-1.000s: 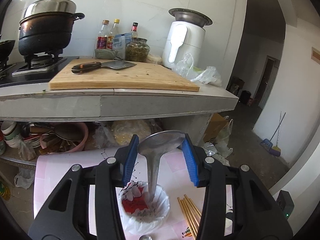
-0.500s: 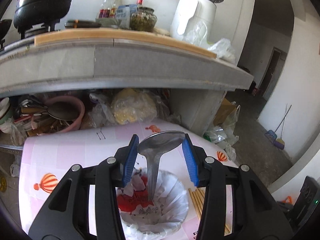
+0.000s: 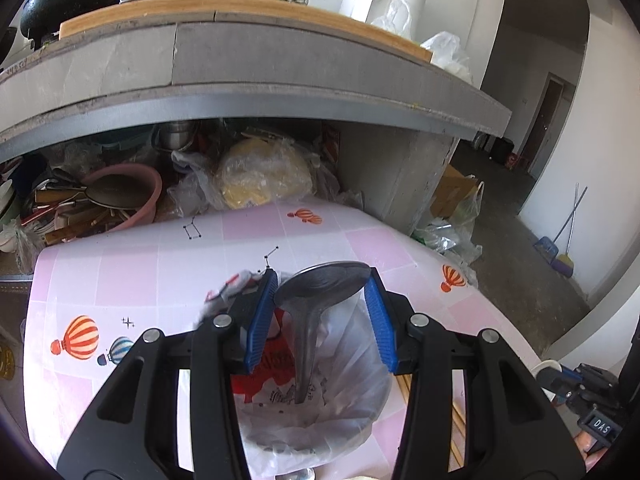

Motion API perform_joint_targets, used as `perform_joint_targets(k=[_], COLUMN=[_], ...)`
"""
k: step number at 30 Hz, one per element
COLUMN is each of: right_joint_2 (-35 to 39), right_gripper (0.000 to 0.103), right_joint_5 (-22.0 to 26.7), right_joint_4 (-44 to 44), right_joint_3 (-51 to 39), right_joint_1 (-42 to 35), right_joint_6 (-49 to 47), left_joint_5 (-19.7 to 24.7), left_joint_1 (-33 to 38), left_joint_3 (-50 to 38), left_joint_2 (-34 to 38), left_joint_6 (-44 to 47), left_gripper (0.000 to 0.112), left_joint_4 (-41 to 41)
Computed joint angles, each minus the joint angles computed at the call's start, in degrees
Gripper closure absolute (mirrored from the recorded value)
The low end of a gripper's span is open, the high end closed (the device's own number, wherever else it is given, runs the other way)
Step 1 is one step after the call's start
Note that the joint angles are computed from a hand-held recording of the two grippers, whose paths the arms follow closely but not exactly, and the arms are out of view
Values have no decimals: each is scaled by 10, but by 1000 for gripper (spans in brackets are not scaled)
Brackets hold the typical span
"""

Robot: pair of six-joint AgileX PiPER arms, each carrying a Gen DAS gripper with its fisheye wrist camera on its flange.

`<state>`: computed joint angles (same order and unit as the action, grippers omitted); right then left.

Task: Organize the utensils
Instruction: 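Lower the metal spoon into the holder and open the left tool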

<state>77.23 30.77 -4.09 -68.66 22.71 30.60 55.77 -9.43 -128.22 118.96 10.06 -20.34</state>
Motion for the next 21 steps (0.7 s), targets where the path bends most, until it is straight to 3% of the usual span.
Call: perform_joint_targets(k=[6, 14, 21], right_joint_2=[-3, -5, -8], right_gripper=[98, 98, 98], right_joint_5=[4, 0, 2], right_joint_4=[3, 24, 20], right_joint_3=[0, 8, 10], right_joint_1=[-3, -12, -12], right_joint_6=[1, -11, -4], left_joint_5=[3, 31, 36], left_joint_1=[-2, -10, -7], left_joint_3=[12, -36, -43], left_joint_2=[1, 22, 21], left_joint_6=[12, -14, -8], left_gripper=[69, 68, 45], left_joint_4=[-1, 28, 19])
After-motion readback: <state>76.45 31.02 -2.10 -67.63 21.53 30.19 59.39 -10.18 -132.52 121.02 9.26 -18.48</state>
